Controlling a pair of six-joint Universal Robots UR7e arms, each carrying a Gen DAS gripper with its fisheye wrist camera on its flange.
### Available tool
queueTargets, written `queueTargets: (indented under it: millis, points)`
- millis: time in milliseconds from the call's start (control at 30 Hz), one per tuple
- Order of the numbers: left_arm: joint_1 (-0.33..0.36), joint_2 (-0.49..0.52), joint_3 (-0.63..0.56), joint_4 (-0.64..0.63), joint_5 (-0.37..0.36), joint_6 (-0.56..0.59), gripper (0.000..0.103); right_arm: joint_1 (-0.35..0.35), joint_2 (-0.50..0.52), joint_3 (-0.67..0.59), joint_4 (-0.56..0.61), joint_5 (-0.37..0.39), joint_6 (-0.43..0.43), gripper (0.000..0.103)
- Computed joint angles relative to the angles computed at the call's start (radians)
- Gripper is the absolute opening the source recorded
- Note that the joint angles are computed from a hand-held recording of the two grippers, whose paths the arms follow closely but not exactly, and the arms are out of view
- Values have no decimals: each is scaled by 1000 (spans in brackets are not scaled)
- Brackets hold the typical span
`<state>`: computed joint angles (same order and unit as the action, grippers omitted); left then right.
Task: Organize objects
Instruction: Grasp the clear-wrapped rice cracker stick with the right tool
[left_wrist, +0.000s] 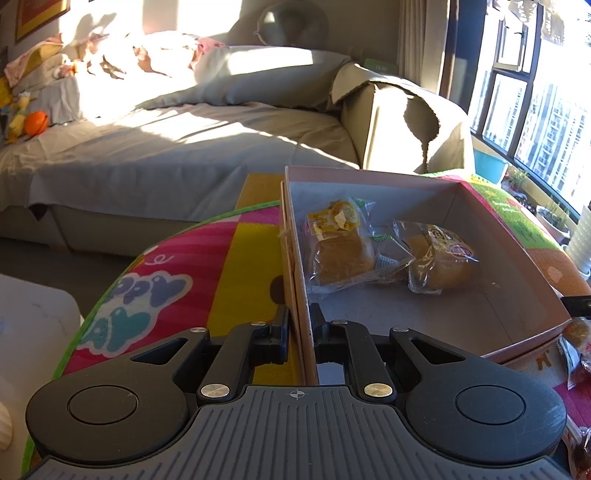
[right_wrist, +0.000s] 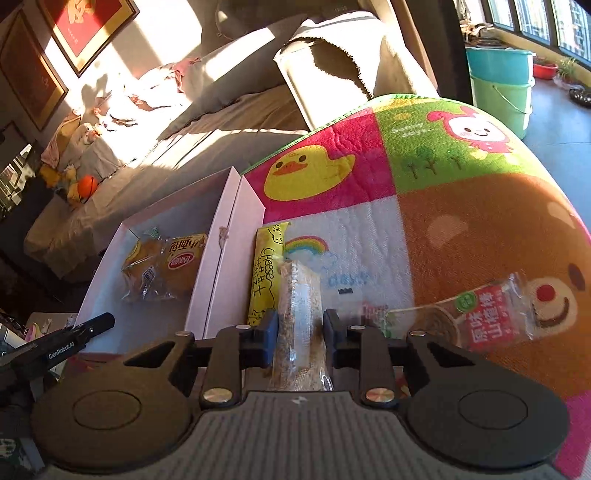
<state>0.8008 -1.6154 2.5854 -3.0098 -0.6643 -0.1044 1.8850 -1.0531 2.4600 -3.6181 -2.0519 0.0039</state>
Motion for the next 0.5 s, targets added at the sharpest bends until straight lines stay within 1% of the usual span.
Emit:
queueTargets:
  millis: [67,133,233,267,300,400,500]
  points:
    - [0,-1,0,-1,-2,1,13,14,-43,32,21,-14,24,26]
    - [2,0,0,-4,-5,2,13,36,-93,65,73,-42,42,26]
    - [4,2,1,-13,-9,5,14,104,-127,104,147,-147,61,23]
    - [4,4,1,-16,-9,5,14,127,-132,117,168,-174,68,22]
    - [5,2,1,-13,-9,5,14,143,-138,127,187,-186,77,22]
    - [4,3,1,-15,-9,4,14,200,-125,146,211,-221,82,22]
    - [4,3,1,-13,-9,5,14,242,-53,127,151,-289,29,22]
